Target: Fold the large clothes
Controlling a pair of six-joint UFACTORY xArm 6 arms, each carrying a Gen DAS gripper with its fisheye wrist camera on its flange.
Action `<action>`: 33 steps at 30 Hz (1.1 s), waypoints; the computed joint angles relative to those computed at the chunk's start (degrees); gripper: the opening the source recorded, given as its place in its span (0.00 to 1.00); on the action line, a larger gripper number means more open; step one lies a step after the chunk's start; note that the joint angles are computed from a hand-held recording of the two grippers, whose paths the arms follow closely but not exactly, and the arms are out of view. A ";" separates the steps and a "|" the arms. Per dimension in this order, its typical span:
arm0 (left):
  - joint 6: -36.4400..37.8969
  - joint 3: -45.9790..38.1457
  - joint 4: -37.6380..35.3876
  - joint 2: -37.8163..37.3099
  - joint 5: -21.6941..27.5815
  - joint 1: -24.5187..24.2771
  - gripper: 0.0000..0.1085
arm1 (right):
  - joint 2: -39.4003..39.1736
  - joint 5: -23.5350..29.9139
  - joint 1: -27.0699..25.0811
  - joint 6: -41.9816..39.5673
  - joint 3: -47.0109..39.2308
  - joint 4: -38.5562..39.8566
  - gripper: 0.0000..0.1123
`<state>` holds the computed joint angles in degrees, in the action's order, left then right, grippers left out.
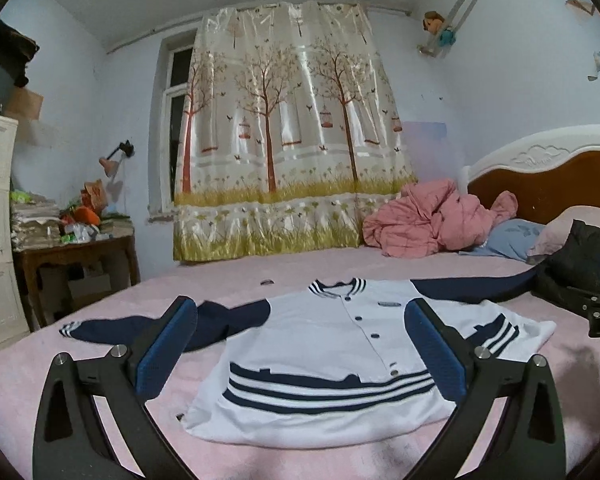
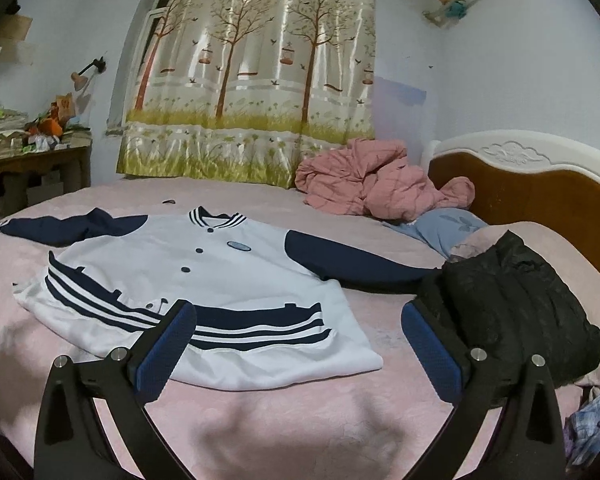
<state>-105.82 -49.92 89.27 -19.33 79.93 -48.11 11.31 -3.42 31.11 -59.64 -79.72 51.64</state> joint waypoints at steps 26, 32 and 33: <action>47.87 -12.18 -41.47 15.66 -22.14 18.69 0.95 | 16.79 38.36 -4.00 25.45 -20.98 -48.64 0.91; 43.01 -11.53 -39.66 17.54 -24.72 22.26 0.95 | 23.34 37.99 -3.30 31.77 -27.59 -53.28 0.91; 42.31 -11.58 -39.08 17.76 -24.41 22.78 0.95 | 24.70 37.25 -3.37 35.30 -29.06 -56.47 0.91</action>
